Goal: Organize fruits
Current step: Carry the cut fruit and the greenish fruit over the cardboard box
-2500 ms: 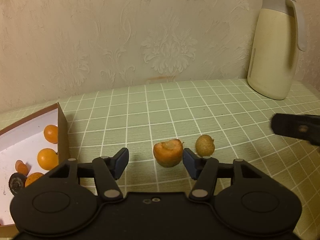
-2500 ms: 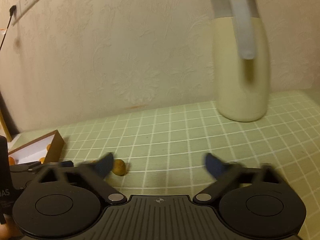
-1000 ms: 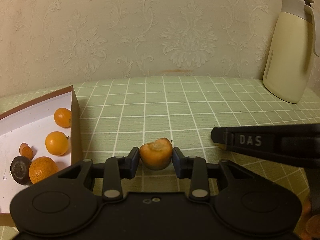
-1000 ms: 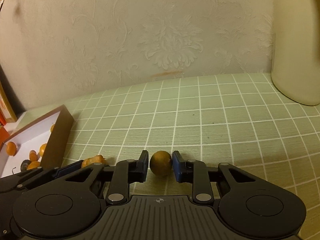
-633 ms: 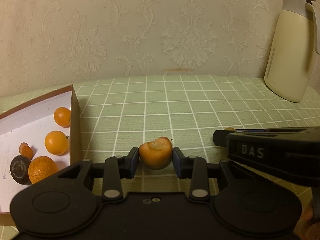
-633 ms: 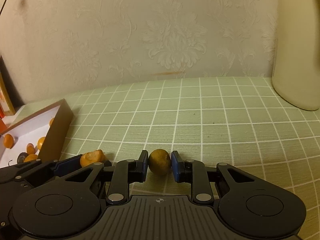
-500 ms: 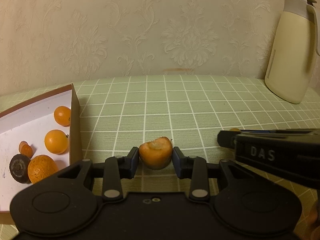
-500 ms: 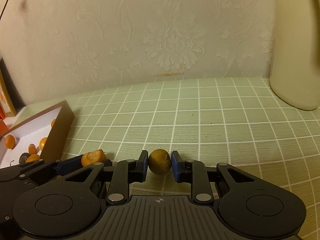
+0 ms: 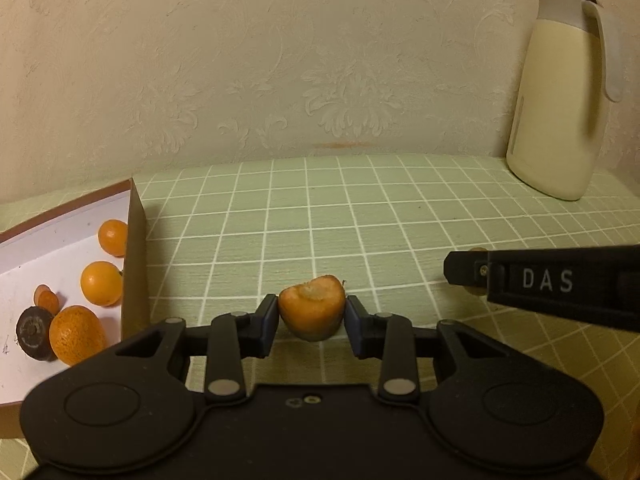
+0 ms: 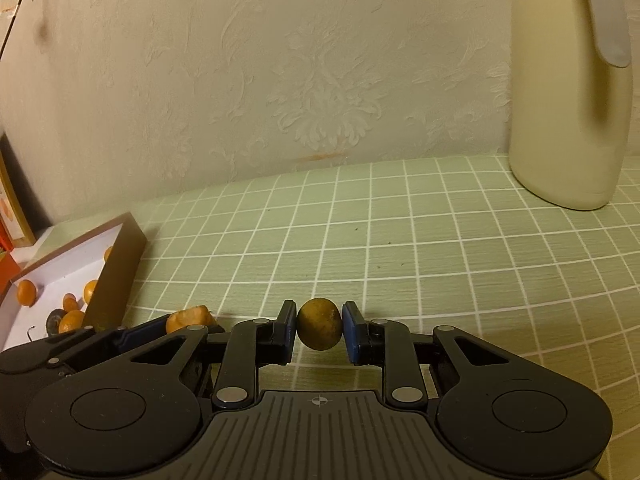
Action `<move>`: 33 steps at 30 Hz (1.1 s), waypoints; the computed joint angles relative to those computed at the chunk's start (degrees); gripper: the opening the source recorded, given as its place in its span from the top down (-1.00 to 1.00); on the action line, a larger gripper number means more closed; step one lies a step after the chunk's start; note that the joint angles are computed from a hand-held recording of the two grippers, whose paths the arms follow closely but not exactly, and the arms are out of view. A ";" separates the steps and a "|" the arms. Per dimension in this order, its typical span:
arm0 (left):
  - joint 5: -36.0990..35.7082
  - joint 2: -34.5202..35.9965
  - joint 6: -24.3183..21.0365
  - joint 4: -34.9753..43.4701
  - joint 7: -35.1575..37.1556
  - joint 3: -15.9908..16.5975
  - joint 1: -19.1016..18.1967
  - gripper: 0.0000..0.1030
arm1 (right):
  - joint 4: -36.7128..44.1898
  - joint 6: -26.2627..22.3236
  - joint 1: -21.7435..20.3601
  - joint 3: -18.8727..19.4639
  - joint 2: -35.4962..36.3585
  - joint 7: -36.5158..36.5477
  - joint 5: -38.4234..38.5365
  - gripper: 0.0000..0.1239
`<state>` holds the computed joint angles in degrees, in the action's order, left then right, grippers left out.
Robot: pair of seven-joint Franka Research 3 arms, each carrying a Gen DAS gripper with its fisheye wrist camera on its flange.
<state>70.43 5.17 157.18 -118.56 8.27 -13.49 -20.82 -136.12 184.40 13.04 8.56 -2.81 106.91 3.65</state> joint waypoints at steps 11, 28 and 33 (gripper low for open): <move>-2.75 -5.99 -1.39 -3.49 0.37 -1.50 1.16 0.49 | -4.18 0.27 -5.53 5.62 -5.80 1.00 -0.70 0.59; -7.87 -23.69 -1.97 -15.85 2.45 -6.29 6.18 0.49 | -10.35 1.90 -4.78 10.46 -15.99 -0.61 4.52 0.59; -10.90 -29.99 -1.93 -19.66 4.00 -7.19 8.28 0.49 | -10.32 3.78 -0.44 9.45 -16.93 -3.02 6.99 0.59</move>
